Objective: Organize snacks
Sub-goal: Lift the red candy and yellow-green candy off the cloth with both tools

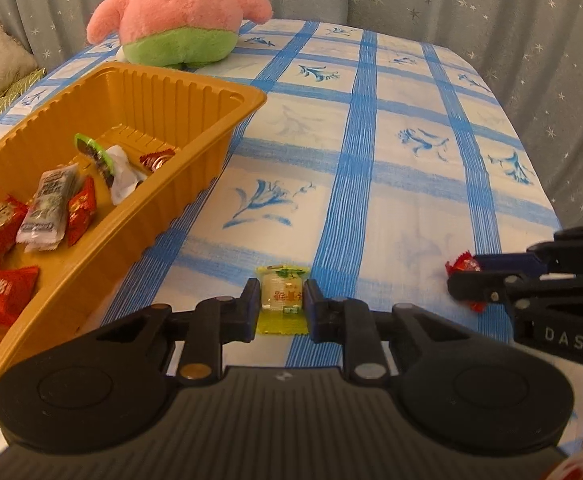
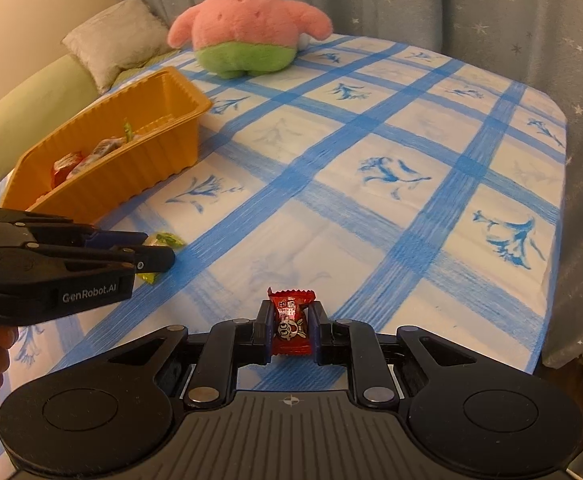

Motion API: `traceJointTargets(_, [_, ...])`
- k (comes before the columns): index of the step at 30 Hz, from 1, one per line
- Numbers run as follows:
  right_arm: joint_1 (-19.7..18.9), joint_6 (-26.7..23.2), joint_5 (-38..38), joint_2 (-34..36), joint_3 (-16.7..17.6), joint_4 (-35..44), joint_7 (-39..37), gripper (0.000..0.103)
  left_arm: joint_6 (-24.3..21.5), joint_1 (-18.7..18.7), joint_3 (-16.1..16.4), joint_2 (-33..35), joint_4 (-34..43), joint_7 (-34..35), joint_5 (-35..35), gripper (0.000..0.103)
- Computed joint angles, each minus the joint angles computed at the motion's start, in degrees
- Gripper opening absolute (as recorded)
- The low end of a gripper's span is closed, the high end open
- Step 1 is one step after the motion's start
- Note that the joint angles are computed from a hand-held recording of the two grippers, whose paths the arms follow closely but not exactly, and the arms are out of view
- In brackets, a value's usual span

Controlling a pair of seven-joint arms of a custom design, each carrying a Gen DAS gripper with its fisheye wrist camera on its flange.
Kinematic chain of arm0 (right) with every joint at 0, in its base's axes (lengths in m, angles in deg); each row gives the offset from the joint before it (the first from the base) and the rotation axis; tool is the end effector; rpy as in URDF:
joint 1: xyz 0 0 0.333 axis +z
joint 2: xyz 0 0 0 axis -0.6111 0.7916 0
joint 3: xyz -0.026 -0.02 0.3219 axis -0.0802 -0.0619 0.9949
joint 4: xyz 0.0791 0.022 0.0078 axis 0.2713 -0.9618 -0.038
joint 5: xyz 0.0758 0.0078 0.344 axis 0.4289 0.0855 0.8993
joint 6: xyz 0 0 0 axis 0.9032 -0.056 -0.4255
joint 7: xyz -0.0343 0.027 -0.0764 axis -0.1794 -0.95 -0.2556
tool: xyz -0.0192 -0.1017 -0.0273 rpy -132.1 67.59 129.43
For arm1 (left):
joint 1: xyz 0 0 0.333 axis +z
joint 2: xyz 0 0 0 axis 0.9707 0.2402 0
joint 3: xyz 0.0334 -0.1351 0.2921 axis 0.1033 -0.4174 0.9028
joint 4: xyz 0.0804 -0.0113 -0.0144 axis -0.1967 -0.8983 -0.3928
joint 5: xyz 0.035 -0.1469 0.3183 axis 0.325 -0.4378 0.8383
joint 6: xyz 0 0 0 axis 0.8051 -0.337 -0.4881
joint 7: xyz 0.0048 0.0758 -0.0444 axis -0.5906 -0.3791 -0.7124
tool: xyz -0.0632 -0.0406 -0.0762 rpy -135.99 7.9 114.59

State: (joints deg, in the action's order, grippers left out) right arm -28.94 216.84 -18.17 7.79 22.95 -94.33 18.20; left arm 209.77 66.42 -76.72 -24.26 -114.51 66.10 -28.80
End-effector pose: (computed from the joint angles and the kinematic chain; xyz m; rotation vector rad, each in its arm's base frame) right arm 0.5272 0.0720 0.4372 -2.1229 1.2199 -0.1775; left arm 0.4869 -0.2105 0.4449 -1.8953 1.7945 -0.5940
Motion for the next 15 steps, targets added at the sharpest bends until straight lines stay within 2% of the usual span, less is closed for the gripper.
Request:
traceJointTargets(7, [0.7, -2.4, 0.1, -3.2, 0.0, -3.2, -1.6, 0.018, -0.4, -0.2, -0.6, -7.8, -8.3, -0.5, -2.4, 0.02])
traceJointTargets(15, [2.1, -6.1, 0.0, -9.2, -0.2, -9.2, -3.3, 0.018, -3.2, -1.9, -1.3, -18.0, -17.4, -1.9, -6.5, 0.02])
